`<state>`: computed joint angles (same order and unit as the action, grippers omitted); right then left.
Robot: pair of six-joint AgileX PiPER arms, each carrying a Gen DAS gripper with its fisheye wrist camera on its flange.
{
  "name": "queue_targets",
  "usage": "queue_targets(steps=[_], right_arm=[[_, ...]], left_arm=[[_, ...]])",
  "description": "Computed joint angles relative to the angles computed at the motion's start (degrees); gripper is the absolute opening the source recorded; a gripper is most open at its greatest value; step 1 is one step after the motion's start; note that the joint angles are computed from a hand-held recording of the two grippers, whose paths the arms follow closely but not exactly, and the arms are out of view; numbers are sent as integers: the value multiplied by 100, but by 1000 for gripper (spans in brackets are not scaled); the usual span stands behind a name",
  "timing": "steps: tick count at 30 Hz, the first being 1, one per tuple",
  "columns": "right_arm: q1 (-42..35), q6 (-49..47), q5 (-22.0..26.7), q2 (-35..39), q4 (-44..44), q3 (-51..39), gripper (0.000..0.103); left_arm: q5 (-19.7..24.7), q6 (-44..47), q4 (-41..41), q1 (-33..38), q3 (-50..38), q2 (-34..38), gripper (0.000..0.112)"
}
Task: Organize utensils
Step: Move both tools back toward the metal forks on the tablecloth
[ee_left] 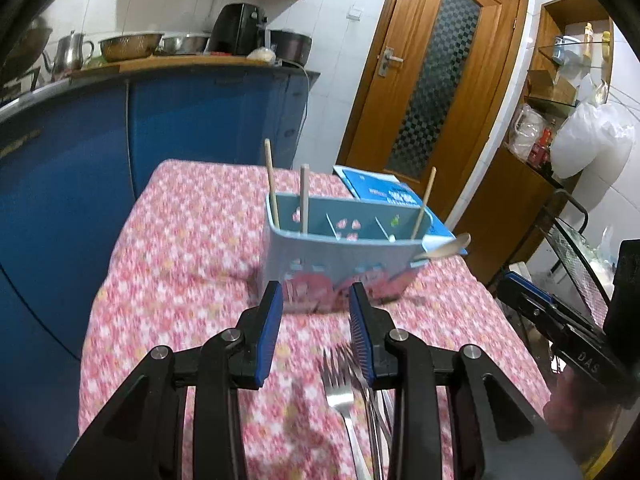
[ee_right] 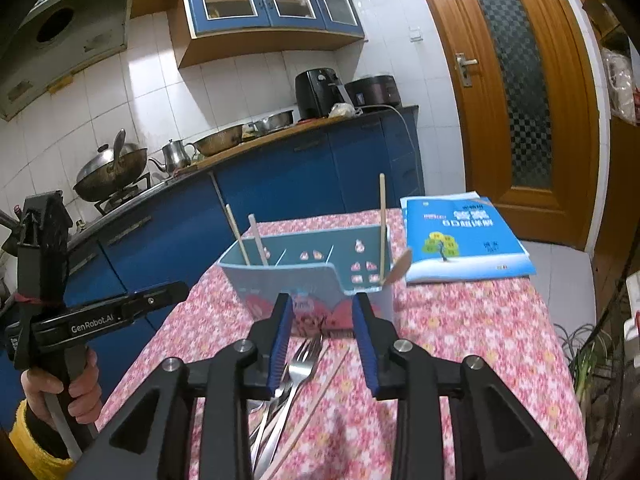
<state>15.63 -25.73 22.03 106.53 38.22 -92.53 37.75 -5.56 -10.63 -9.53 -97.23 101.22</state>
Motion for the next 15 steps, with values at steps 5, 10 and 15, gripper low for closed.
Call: queue_targets(steps=[5,10,15], right_arm=[[-11,52,-38,-218,34,389,37],[-46,78,-59,-381,63,750,37],[-95,102,-46,-475,47,981,38]], left_arm=[[69,-145,104,-79,366,-147,34],[234,-247,185,-197,557,-143,34],[388,-314,204,-309,637,-60,34]])
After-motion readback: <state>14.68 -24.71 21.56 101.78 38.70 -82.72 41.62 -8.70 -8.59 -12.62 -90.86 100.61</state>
